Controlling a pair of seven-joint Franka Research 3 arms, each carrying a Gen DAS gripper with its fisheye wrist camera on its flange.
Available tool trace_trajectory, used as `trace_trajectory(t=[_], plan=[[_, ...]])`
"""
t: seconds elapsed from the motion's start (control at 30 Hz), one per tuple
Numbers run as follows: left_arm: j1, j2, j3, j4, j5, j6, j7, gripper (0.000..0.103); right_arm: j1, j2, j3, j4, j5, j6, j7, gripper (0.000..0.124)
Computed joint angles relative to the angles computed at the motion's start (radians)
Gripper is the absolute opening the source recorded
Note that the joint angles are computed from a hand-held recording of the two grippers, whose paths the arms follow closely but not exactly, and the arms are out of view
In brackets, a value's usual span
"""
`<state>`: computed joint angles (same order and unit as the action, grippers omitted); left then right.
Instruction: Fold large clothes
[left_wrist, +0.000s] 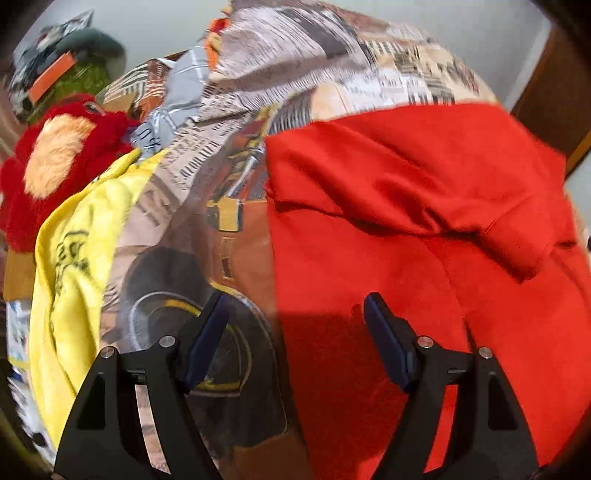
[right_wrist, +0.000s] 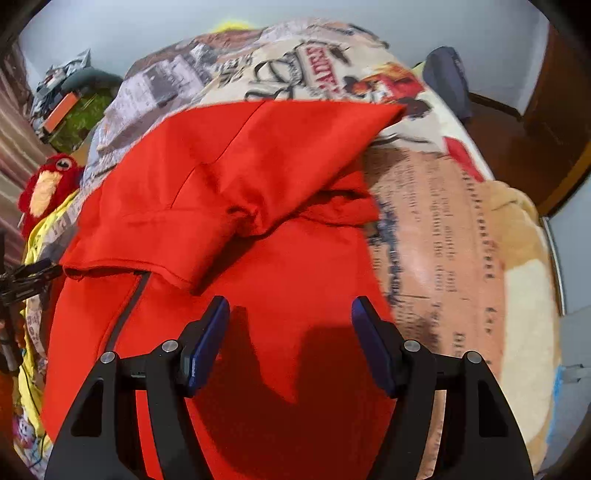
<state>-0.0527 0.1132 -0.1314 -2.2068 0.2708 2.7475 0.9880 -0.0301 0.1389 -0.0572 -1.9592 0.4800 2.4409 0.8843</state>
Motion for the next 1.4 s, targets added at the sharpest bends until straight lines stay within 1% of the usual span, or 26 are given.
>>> trace_trajectory(t=[0.1, 0.13, 0.2, 0.3, 0.33, 0.4, 0.47, 0.57, 0.6, 0.67, 0.7, 0.73, 0.83, 0.9, 0.97, 1.0, 1.03, 1.07, 1.1, 1.13, 1.17, 1.23, 1.33, 1.4], plan=[[0.028, -0.029, -0.018, -0.036, -0.156, 0.056, 0.076, 0.075, -0.011, -0.025, -0.003, -0.015, 0.045, 0.015, -0.019, 0.065], [0.042, -0.029, -0.026, -0.037, -0.242, 0.072, 0.130, 0.075, -0.015, -0.029, -0.005, -0.015, 0.059, 0.020, -0.025, 0.065], [0.051, -0.020, -0.030, -0.027, -0.323, 0.086, 0.170, 0.075, -0.017, -0.025, -0.007, -0.007, 0.070, 0.023, -0.028, 0.065], [0.082, 0.031, -0.048, 0.031, -0.471, 0.103, 0.258, 0.075, -0.017, 0.001, -0.008, 0.030, 0.062, 0.025, 0.005, 0.065], [0.105, 0.060, -0.068, 0.064, -0.548, 0.104, 0.308, 0.075, -0.018, 0.011, -0.007, 0.044, 0.062, 0.028, 0.014, 0.065], [0.145, 0.111, -0.104, 0.122, -0.658, 0.094, 0.383, 0.075, -0.017, 0.030, -0.005, 0.069, 0.057, 0.045, 0.030, 0.065], [0.159, 0.171, -0.114, 0.187, -0.691, 0.080, 0.403, 0.075, -0.021, 0.066, 0.002, 0.113, 0.067, 0.056, 0.033, 0.065], [0.176, 0.263, -0.121, 0.281, -0.688, 0.049, 0.385, 0.075, -0.025, 0.123, 0.008, 0.183, 0.063, 0.058, 0.062, 0.065], [0.188, 0.297, -0.132, 0.315, -0.694, 0.032, 0.388, 0.075, -0.027, 0.145, 0.010, 0.209, 0.062, 0.060, 0.075, 0.065], [0.218, 0.354, -0.162, 0.370, -0.712, -0.003, 0.411, 0.075, -0.031, 0.199, 0.013, 0.266, 0.066, 0.087, 0.117, 0.065], [0.230, 0.371, -0.176, 0.383, -0.721, -0.008, 0.426, 0.075, -0.033, 0.223, 0.014, 0.290, 0.065, 0.097, 0.146, 0.065], [0.238, 0.388, -0.188, 0.396, -0.729, -0.006, 0.441, 0.075, -0.040, 0.250, 0.018, 0.323, 0.072, 0.091, 0.171, 0.065], [0.234, 0.412, -0.195, 0.415, -0.710, 0.027, 0.452, 0.075, -0.077, 0.355, 0.044, 0.462, 0.093, -0.009, 0.216, 0.065], [0.232, 0.423, -0.196, 0.428, -0.697, 0.037, 0.439, 0.068, -0.094, 0.414, 0.062, 0.531, 0.101, -0.054, 0.227, 0.065], [0.229, 0.445, -0.195, 0.456, -0.685, 0.041, 0.421, 0.049, -0.112, 0.456, 0.092, 0.576, 0.123, -0.094, 0.204, 0.063], [0.236, 0.453, -0.203, 0.465, -0.685, 0.041, 0.421, 0.042, -0.116, 0.464, 0.102, 0.586, 0.132, -0.102, 0.188, 0.061], [0.232, 0.468, -0.200, 0.486, -0.674, 0.036, 0.409, 0.032, -0.114, 0.469, 0.112, 0.583, 0.136, -0.094, 0.161, 0.056], [0.225, 0.473, -0.192, 0.497, -0.658, 0.032, 0.397, 0.026, -0.104, 0.465, 0.114, 0.569, 0.134, -0.066, 0.140, 0.051], [0.213, 0.480, -0.178, 0.512, -0.632, 0.026, 0.382, 0.023, -0.094, 0.463, 0.113, 0.561, 0.130, -0.042, 0.130, 0.049], [0.183, 0.482, -0.146, 0.526, -0.586, 0.019, 0.353, 0.019, -0.083, 0.457, 0.112, 0.547, 0.123, -0.012, 0.118, 0.043], [0.139, 0.483, -0.098, 0.551, -0.518, -0.001, 0.310, 0.015, -0.075, 0.449, 0.112, 0.535, 0.116, 0.011, 0.101, 0.035], [0.072, 0.494, -0.025, 0.613, -0.394, -0.039, 0.232, 0.014, -0.066, 0.448, 0.109, 0.541, 0.102, 0.032, 0.089, 0.026], [0.032, 0.517, 0.023, 0.709, -0.269, -0.078, 0.156, 0.013, -0.057, 0.464, 0.106, 0.585, 0.083, 0.044, 0.090, 0.022], [0.030, 0.534, 0.029, 0.760, -0.220, -0.078, 0.129, 0.013, -0.052, 0.482, 0.104, 0.624, 0.069, 0.048, 0.101, 0.021]])
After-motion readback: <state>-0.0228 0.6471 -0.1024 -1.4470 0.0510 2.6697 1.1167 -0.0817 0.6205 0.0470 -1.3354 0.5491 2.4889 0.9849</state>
